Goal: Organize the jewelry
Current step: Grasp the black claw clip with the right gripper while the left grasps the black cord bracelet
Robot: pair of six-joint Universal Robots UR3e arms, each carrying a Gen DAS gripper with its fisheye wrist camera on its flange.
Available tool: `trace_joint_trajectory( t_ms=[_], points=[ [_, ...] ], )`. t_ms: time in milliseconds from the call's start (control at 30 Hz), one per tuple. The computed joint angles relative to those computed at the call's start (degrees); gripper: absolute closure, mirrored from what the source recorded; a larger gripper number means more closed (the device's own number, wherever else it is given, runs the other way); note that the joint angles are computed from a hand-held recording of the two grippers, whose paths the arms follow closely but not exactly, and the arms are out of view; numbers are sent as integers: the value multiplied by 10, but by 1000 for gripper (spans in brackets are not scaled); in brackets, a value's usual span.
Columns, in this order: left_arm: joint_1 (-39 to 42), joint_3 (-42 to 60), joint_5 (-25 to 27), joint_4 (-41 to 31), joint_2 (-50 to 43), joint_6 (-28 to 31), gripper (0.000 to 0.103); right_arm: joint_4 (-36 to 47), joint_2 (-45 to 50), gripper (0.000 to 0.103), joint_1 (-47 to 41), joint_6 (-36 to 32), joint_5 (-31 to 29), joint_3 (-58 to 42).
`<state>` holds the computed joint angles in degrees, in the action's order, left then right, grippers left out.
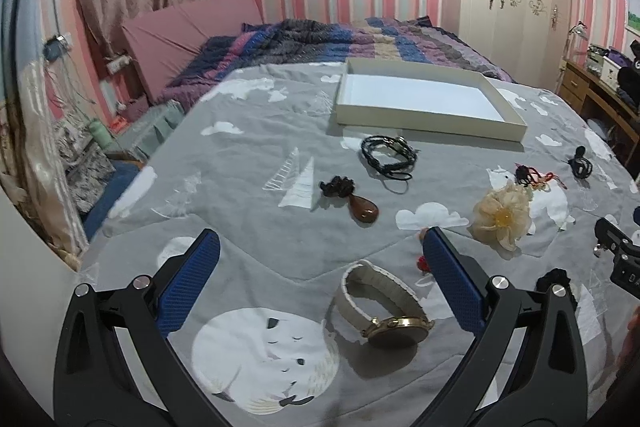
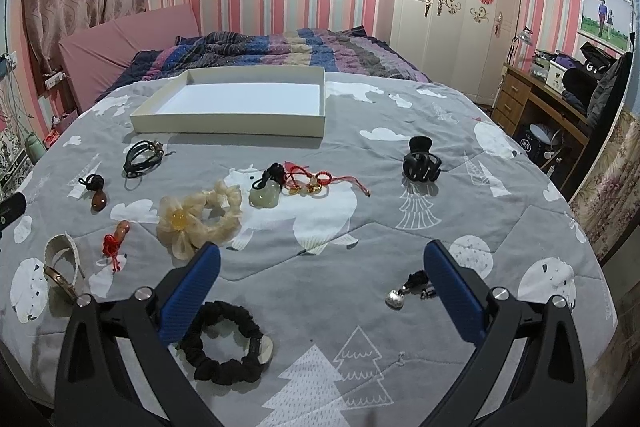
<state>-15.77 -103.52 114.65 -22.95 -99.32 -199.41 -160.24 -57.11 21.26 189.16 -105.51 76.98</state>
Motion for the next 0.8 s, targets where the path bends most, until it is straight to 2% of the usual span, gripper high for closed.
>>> trace_joint_trajectory(
  t_ms=[167, 333, 467, 667, 800],
  points=[
    [16, 27, -24, -31, -7, 18, 3, 30, 24, 2, -3, -25, -21, -52],
    [22, 84, -5, -54, -37, 36, 3, 71, 35, 2, -45, -14, 35, -95],
    [31, 129, -15, -61, -65, 55, 3, 95, 59, 2, -66, -23, 44, -146],
    [64, 258, -77, -132, -143, 74, 3, 162, 103, 2, -104, -33, 84, -253],
    [84, 343, -128, -191, -200, 72, 3, 222, 158, 2, -124, -42, 84, -339]
  ],
)
